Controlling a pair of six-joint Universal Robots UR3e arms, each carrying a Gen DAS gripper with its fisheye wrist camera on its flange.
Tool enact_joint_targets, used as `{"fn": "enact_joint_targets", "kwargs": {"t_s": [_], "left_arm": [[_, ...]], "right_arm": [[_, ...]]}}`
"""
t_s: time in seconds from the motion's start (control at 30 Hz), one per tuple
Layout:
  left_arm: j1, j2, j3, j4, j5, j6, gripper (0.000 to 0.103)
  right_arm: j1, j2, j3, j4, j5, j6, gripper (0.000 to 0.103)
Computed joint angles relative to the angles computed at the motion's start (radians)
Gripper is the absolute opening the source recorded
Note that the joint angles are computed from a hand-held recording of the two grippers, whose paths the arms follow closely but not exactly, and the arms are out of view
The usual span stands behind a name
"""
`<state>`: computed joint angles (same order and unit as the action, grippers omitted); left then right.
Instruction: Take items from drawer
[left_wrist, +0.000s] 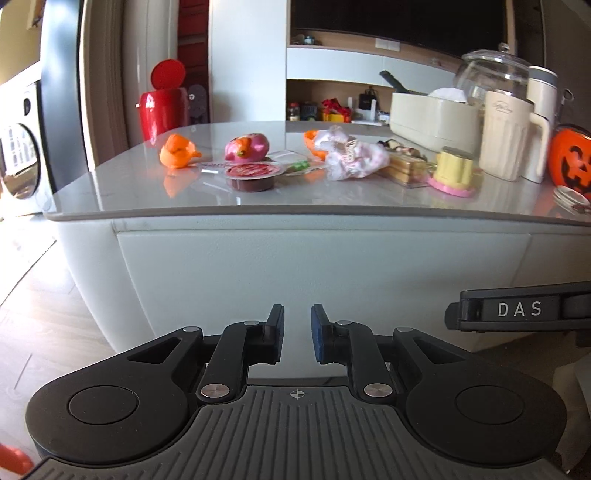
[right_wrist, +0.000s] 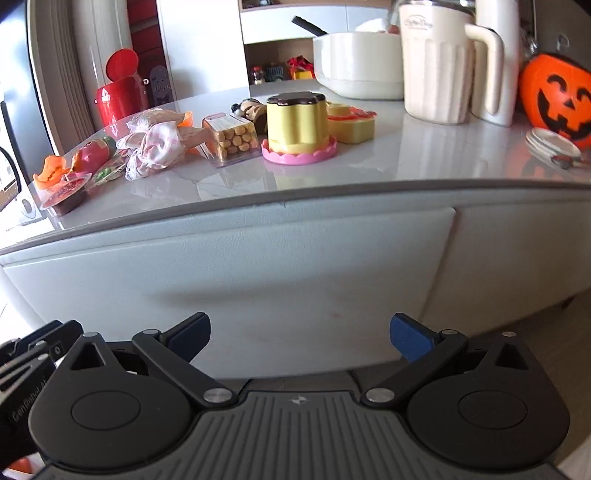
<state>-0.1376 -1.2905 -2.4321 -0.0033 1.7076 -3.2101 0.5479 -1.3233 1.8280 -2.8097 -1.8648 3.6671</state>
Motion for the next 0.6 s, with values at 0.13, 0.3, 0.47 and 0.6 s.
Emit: {"fn": "enact_joint_targets", "kwargs": {"t_s": [0.13,0.3,0.47,0.6], "left_arm": [[-0.039,0.319,-0.056,-0.280,-0.004,-0.023,0.018],[-0.056,0.488,-0.117,-0.420,-0.021,-0.069,0.018],[-0.048,0.431,-0.126,-0.360,-0.010,-0.083,0.018],[-0.035,0.448,-0.134,-0.356,-0.030,-0.075,0.018]], "right_arm": [[0.116,-0.229,0.285,-0.074,-0.101,0.084,0.103],[0.186,-0.272,0.318,-0.112,-0.169,0.040,0.103],[0.209,-0.193,0.261,-0.069,-0.162,-0.049,0.103],[0.203,-0.187,0.270,-0.086,-0.158,-0.030,0.103]]}}
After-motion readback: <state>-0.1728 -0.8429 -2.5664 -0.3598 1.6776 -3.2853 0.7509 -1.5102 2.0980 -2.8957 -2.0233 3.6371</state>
